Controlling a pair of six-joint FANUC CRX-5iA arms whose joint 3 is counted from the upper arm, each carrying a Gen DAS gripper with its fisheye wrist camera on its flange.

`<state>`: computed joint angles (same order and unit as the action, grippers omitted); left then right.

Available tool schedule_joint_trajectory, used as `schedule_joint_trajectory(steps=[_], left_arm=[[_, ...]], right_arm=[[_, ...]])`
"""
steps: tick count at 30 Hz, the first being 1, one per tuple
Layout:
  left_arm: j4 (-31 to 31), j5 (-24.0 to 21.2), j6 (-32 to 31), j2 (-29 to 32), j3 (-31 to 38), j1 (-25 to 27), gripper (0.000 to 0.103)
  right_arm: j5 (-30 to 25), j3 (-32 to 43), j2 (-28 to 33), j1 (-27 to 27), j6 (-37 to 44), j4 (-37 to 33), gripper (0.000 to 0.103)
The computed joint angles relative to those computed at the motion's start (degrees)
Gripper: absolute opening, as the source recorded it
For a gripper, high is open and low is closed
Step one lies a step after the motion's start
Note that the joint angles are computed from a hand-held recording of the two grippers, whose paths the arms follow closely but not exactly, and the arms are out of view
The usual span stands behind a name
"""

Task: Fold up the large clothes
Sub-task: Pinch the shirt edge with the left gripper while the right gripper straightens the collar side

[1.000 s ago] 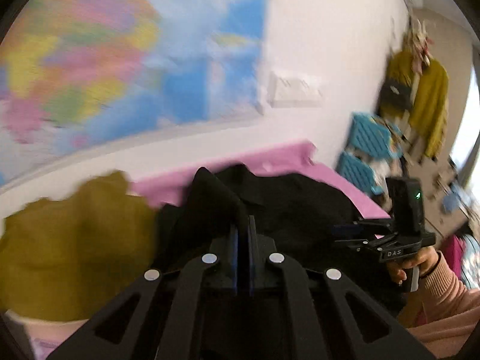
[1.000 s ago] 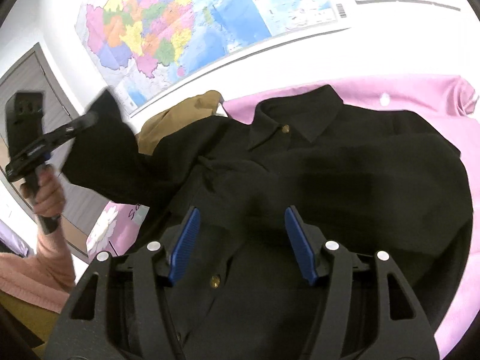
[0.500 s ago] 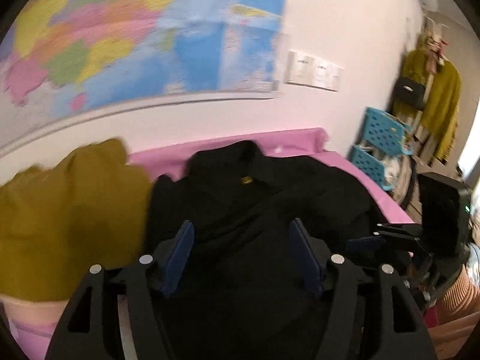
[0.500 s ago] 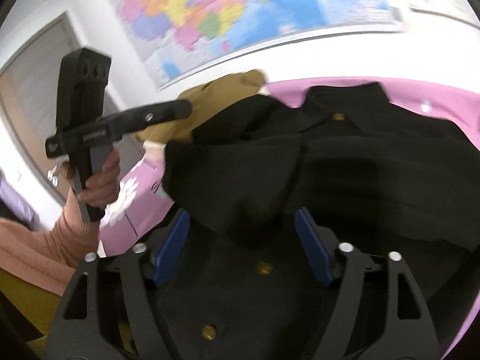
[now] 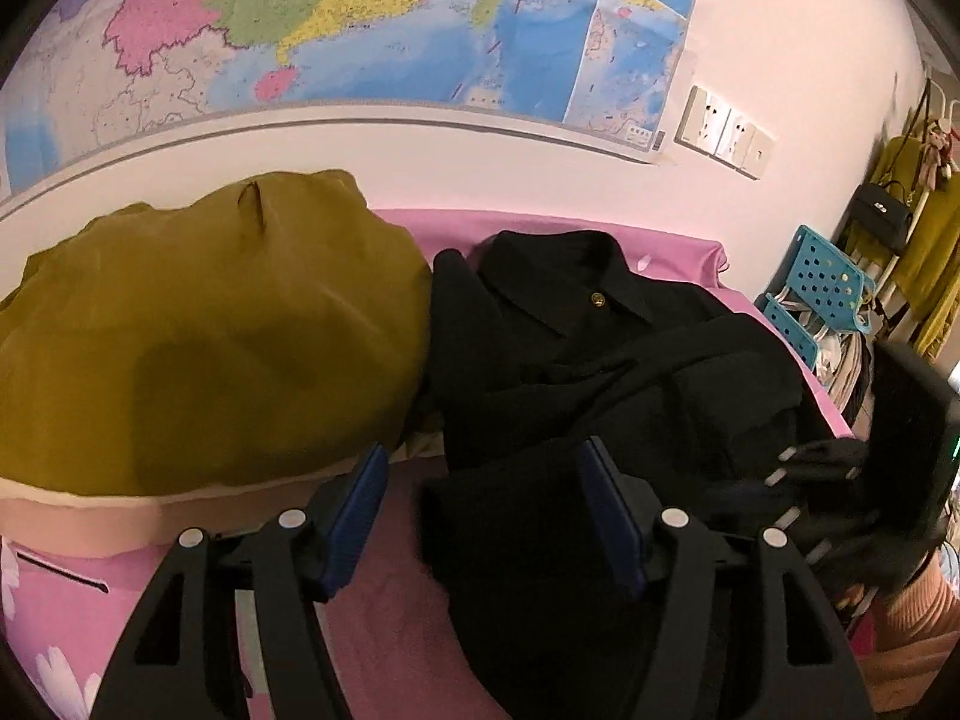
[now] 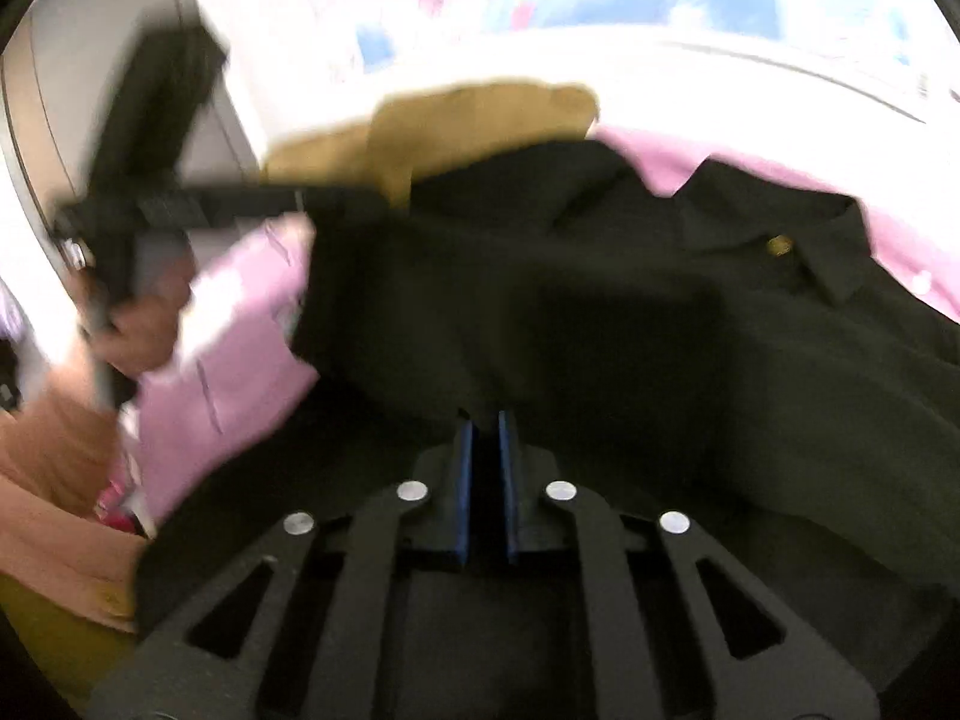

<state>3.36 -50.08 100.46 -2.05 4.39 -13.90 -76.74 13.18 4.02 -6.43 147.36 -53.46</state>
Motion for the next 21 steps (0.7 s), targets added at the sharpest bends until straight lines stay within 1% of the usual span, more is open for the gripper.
schedule_joint_trajectory(steps=[2,3,4,5,6,7,8,9,10,11,12,13,14,15,17,18,19,20,21], left_arm=[[1.6,0.08,-1.99,0.56,0.09,0.47,0.063],[1.63,-0.51,-2.56,1.39,0.94,0.42,0.063],[0.62,-1.42,-2.27,2.57,2.33,0.03,0.063],[-0.92,-2.32,-1.69,3.83,3.78,-0.52,0.063],[-1.87,-2.91,-1.45,4.68,4.7,-0.94,0.062],[-2.68,-3.78,-1.21,5.78,5.87,-1.24,0.06],[-3.68,-5.22,-0.58,7.37,7.6,-1.64,0.059],[-4.46,-6.24,-0.21,8.34,8.77,-1.9,0.054],[-6.02,-7.62,0.68,9.63,10.42,-2.43,0.049],[-7.4,-8.64,1.34,10.83,11.9,-2.95,0.044],[-7.98,-9.1,1.57,11.44,12.66,-3.2,0.041],[-8.72,-9.58,1.98,12.25,13.64,-3.53,0.037],[-9.37,-9.86,2.6,12.76,14.35,-3.75,0.036],[-9.76,-10.12,3.14,13.03,14.79,-3.84,0.035],[-10.78,-10.32,4.44,13.45,15.64,-4.13,0.032],[-11.21,-10.8,4.94,13.74,16.19,-4.19,0.028],[-11.96,-11.09,5.98,14.0,16.68,-4.3,0.022],[-12.39,-11.27,6.62,14.14,17.0,-4.34,0.018],[-12.48,-11.31,7.3,14.28,17.21,-4.26,0.016]], right_arm=[[-4.67,3.2,2.01,-5.47,-2.45,-5.28,0.008],[-7.3,5.18,3.87,-8.9,-5.01,-8.64,0.008],[-9.26,6.98,5.85,-11.75,-8.23,-11.36,0.008],[-9.84,7.95,6.98,-13.32,-10.85,-12.59,0.008],[-10.33,8.46,8.33,-15.6,-13.99,-13.35,0.008],[-10.38,9.09,9.42,-16.37,-16.37,-12.57,0.01],[-9.45,9.46,10.3,-16.57,-19.84,-9.78,0.012],[-8.18,9.13,10.23,-16.49,-21.22,-7.85,0.014],[-6.46,8.32,9.85,-16.56,-22.37,-6.05,0.018],[-5.4,7.87,9.65,-16.88,-24.31,-4.42,0.025],[-4.74,7.34,9.21,-17.21,-25.24,-3.79,0.044],[-3.65,6.55,8.52,-17.77,-25.11,-4.06,0.047],[-2.79,5.64,7.52,-18.49,-24.14,-4.73,0.048],[-1.32,4.41,5.93,-18.88,-22.99,-4.68,0.051],[-0.03,2.21,2.8,-19.24,-18.0,-6.07,0.058],[0.06,1.85,1.83,-18.62,-15.85,-5.84,0.064],[0.47,0.99,0.09,-17.1,-12.54,-4.9,0.073],[0.81,-0.19,-1.82,-15.37,-9.29,-4.01,0.078],[0.89,-1.35,-3.37,-14.18,-6.7,-3.56,0.089]])
